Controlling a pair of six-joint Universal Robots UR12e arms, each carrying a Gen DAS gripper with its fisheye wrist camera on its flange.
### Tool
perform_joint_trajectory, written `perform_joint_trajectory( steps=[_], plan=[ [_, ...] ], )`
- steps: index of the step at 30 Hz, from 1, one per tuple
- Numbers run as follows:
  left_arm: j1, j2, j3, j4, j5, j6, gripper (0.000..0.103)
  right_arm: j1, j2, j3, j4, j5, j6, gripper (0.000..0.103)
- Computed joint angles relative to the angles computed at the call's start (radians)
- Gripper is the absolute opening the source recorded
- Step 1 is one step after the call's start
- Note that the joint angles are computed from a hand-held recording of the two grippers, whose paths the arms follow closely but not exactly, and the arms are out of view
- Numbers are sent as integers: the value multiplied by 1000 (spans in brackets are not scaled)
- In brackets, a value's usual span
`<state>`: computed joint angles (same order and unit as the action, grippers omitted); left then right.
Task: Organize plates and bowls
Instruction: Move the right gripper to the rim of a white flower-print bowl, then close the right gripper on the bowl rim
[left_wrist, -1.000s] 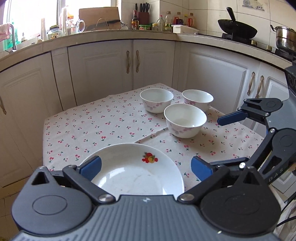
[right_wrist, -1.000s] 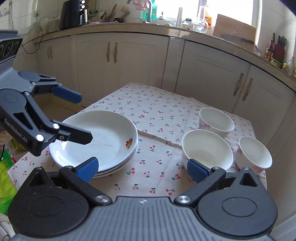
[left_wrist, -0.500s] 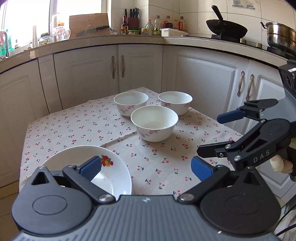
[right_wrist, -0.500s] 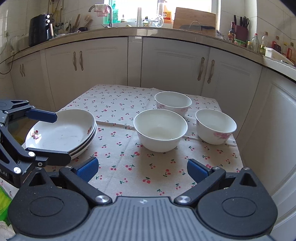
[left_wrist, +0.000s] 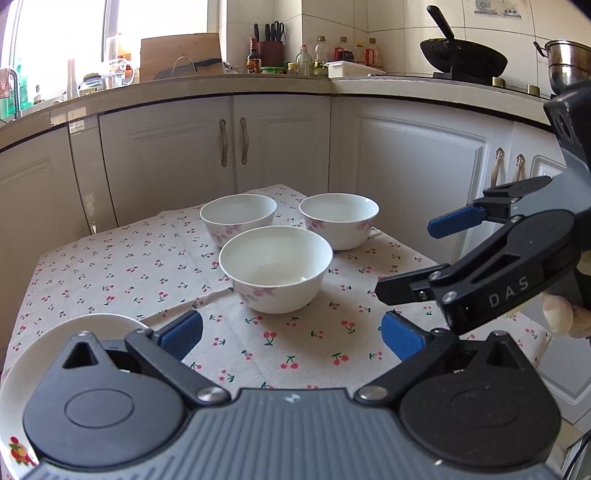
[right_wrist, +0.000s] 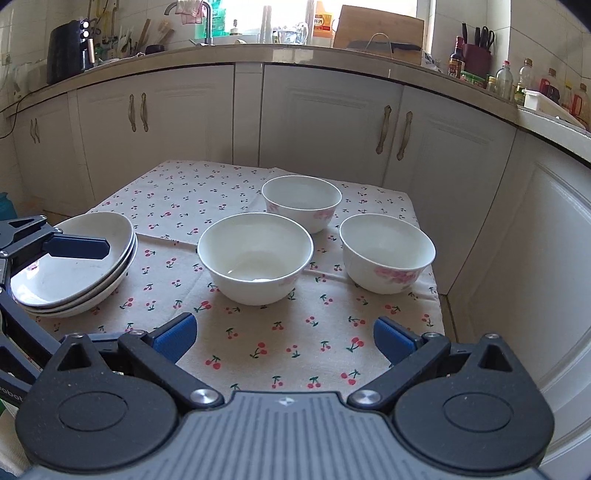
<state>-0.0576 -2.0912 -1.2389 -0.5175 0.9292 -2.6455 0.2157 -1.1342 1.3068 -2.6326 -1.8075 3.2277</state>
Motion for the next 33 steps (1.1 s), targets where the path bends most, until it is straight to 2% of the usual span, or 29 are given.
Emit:
perform_joint_trajectory(
  steps=[2, 6, 8, 13, 16, 23, 30, 33],
  plan=[
    [-6, -15, 19, -12, -3, 3, 102, -12, 5, -10, -1, 28, -25, 103],
    [-26, -46, 57, -14, 49, -47, 102, -34, 20, -40, 2, 94, -62, 103],
    [-31, -59, 71, -12, 59, -60, 102, -50, 32, -59, 9, 154, -82, 103],
    [-48, -87, 101, 5, 92, -91, 102, -69, 69, -119, 60, 242, -114, 103],
    [-57, -103, 117, 10, 117, -116, 102, -71, 93, -156, 92, 253, -136, 103],
    [-65, -127, 142, 20, 122, -143, 102, -85, 136, -216, 144, 306, -143, 103],
    [-70, -139, 151, 26, 124, -137, 102, -96, 173, -276, 191, 356, -142, 101],
    [-71, -144, 156, 21, 120, -127, 101, -96, 188, -301, 211, 355, -153, 100]
  ],
)
